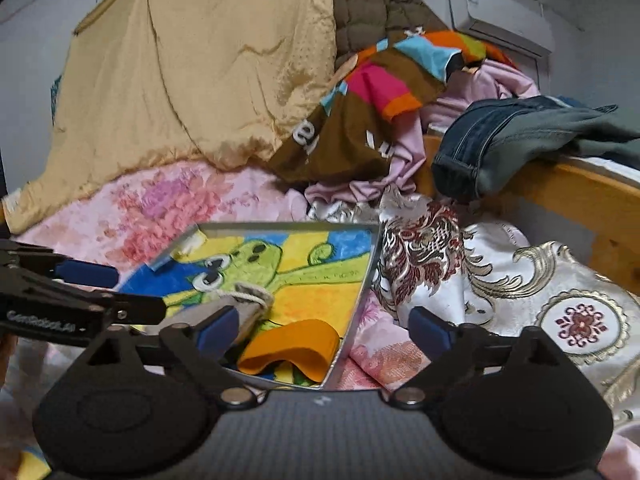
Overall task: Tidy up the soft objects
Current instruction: 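Lower pouch and comb into the painting tray and open both tools, then move both tools back toward the grey face mask and striped sock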
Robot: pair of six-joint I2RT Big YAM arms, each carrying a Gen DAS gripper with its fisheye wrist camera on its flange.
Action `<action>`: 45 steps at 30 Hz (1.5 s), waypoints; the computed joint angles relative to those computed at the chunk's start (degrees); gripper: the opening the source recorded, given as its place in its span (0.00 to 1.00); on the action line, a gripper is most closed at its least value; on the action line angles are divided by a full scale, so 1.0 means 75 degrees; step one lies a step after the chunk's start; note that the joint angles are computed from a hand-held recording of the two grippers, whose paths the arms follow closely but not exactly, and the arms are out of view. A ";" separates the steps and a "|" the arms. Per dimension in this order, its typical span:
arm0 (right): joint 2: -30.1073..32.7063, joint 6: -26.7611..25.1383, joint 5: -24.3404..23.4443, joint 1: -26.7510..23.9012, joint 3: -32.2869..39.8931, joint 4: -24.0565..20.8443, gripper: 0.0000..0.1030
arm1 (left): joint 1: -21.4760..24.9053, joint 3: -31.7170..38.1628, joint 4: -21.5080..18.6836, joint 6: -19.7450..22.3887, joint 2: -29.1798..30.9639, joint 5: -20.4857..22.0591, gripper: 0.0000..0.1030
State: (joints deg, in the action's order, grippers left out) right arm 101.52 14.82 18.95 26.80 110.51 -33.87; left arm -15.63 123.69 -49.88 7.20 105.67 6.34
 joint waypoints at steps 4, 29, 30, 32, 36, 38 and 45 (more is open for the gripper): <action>-0.0489 0.0307 -0.0168 0.0127 -0.0452 0.0080 0.98 | -0.0022 -0.1147 0.0623 -0.0243 -0.0918 -0.0372 0.85; -0.2049 0.0180 0.1121 0.2063 -0.2117 0.0898 1.00 | 0.0560 -0.5369 0.1569 -0.0162 -0.4579 -0.0979 0.99; -0.2069 0.0126 0.1208 0.2149 -0.2145 0.0893 1.00 | 0.0600 -0.5484 0.1541 -0.0139 -0.4690 -0.0944 0.99; -0.2093 0.0002 0.1352 0.2294 -0.2175 0.0852 1.00 | 0.0653 -0.5668 0.1511 -0.0055 -0.4859 -0.0930 0.99; -0.2104 0.0008 0.1542 0.2488 -0.2176 0.0695 1.00 | 0.0804 -0.5967 0.1415 0.0081 -0.5177 -0.0844 0.99; -0.2137 0.0138 0.1590 0.2557 -0.2211 0.0599 1.00 | 0.0885 -0.6097 0.1377 0.0093 -0.5315 -0.0778 0.99; -0.2180 0.0407 0.1718 0.2781 -0.2273 0.0235 1.00 | 0.1192 -0.6590 0.1253 -0.0112 -0.5706 -0.0536 0.99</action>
